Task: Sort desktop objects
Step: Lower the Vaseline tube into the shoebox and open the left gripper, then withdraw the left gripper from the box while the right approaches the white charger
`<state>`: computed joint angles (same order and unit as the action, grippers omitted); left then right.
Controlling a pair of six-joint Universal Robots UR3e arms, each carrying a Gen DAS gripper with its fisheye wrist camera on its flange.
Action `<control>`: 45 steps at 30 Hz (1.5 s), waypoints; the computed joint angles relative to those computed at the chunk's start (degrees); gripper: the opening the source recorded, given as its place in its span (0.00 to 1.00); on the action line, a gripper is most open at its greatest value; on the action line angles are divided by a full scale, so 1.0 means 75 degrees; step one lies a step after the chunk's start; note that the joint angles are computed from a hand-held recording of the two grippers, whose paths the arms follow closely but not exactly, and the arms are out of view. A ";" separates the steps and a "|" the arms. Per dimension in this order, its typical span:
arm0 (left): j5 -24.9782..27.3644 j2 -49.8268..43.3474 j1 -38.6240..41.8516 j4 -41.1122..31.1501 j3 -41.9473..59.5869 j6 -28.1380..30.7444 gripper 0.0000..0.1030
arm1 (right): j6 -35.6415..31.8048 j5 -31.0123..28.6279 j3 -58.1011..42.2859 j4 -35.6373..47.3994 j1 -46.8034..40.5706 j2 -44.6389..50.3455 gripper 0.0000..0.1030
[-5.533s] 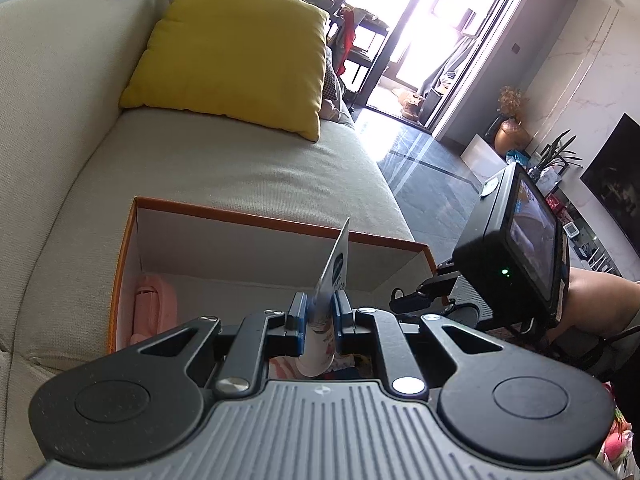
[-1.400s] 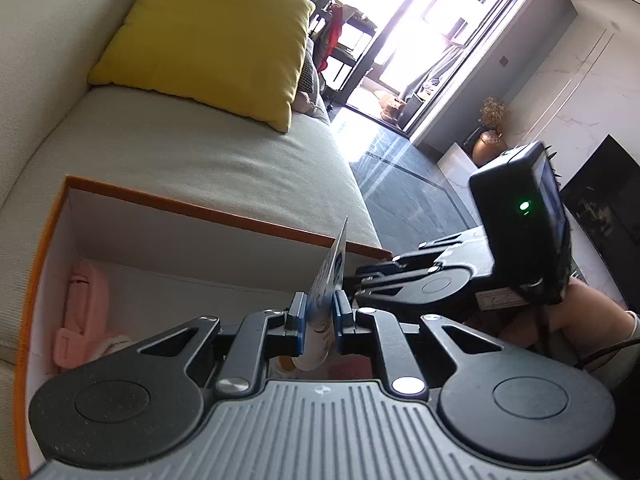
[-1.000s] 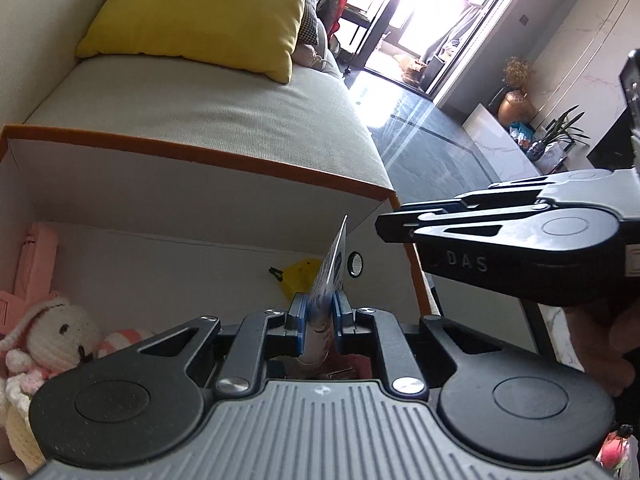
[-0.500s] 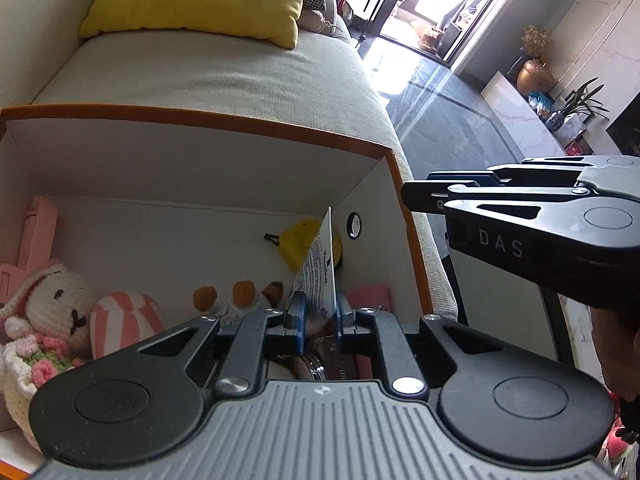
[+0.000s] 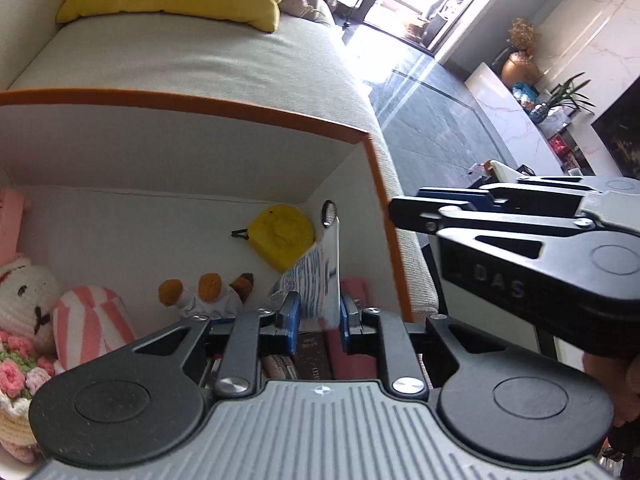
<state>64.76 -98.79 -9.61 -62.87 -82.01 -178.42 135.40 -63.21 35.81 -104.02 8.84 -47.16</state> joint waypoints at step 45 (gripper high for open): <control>-0.1372 0.8662 0.6992 -0.7609 -0.3983 0.7328 0.32 | 0.0279 0.0250 0.8399 -0.2865 -0.1210 -0.3228 0.22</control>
